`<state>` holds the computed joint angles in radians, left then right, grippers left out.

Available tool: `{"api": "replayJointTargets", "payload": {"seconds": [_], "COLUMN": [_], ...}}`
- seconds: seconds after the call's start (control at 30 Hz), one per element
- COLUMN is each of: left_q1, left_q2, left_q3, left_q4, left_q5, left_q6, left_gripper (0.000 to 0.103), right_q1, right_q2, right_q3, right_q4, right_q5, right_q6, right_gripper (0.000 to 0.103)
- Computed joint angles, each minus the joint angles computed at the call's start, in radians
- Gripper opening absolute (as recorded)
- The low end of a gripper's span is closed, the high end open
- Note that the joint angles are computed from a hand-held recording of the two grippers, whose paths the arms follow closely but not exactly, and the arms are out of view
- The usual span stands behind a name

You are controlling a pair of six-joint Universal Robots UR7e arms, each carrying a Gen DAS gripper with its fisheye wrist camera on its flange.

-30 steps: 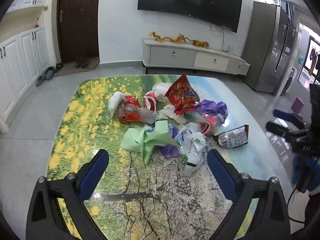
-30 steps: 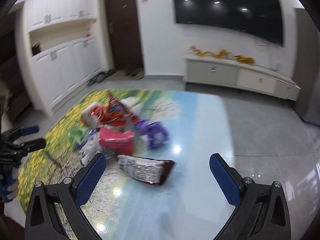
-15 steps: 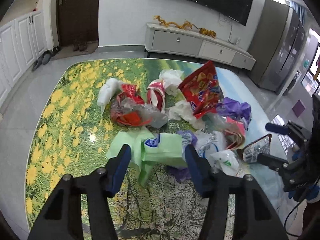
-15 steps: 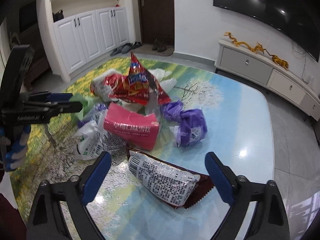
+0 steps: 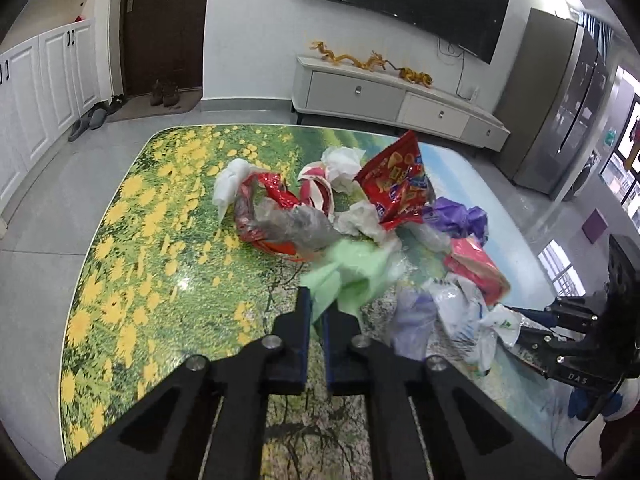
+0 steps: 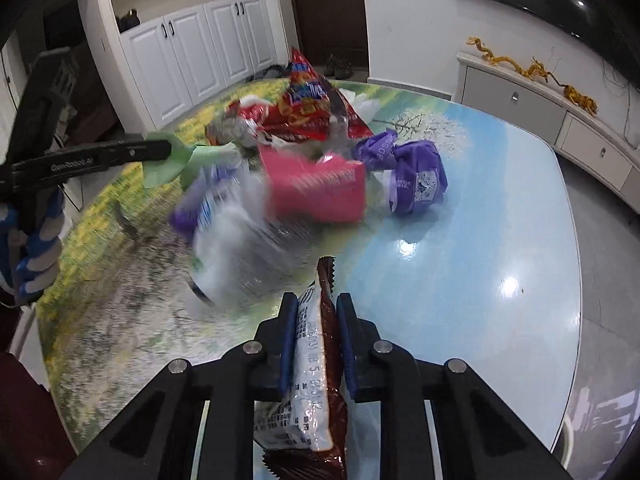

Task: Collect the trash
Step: 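Grasp the green plastic bag with the left gripper while the right grasps the silver snack wrapper, then carry both items over the bin and open both grippers to drop them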

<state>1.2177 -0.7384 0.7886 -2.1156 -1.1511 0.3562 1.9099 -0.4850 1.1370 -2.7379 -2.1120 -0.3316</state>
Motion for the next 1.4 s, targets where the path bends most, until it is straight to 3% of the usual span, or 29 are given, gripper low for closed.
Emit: {"api": "replayJointTargets", "payload": {"seconds": [0.3, 0.53, 0.73, 0.83, 0.97, 1.07, 1.17, 1.3, 1.33, 1.4], "left_q1": [-0.022, -0.083, -0.168, -0.209, -0.265, -0.295, -0.319, -0.327, -0.33, -0.33], "left_q2": [-0.098, -0.096, -0.012, 0.055, 0.152, 0.201, 0.244, 0.332, 0.342, 0.359], "left_q3": [0.125, 0.136, 0.118, 0.089, 0.055, 0.053, 0.061, -0.03, -0.035, -0.053], "left_q4": [-0.071, -0.032, 0.061, 0.126, 0.191, 0.201, 0.195, 0.319, 0.33, 0.352], "left_q5": [-0.013, -0.103, -0.201, -0.233, -0.255, -0.257, -0.259, -0.297, -0.298, -0.302], "left_q6": [0.015, 0.074, 0.128, 0.134, 0.123, 0.11, 0.1, 0.055, 0.049, 0.038], "left_gripper": [0.004, 0.004, 0.004, 0.004, 0.004, 0.005, 0.005, 0.007, 0.009, 0.022], "right_q1": [0.044, 0.05, 0.005, -0.037, -0.11, -0.168, -0.201, -0.228, -0.235, -0.241], "right_q2": [-0.061, -0.162, -0.318, -0.385, -0.46, -0.506, -0.534, -0.549, -0.556, -0.559], "right_q3": [0.102, 0.255, 0.454, 0.54, 0.636, 0.698, 0.728, 0.746, 0.761, 0.769], "right_q4": [-0.171, -0.369, -0.525, -0.557, -0.567, -0.587, -0.591, -0.563, -0.564, -0.563], "right_q5": [0.011, -0.076, -0.237, -0.28, -0.282, -0.241, -0.227, -0.246, -0.258, -0.269], "right_q6": [-0.016, 0.015, 0.128, 0.209, 0.318, 0.401, 0.436, 0.484, 0.501, 0.524], "right_gripper": [0.019, 0.019, 0.019, 0.019, 0.019, 0.019, 0.023, 0.028, 0.034, 0.039]}}
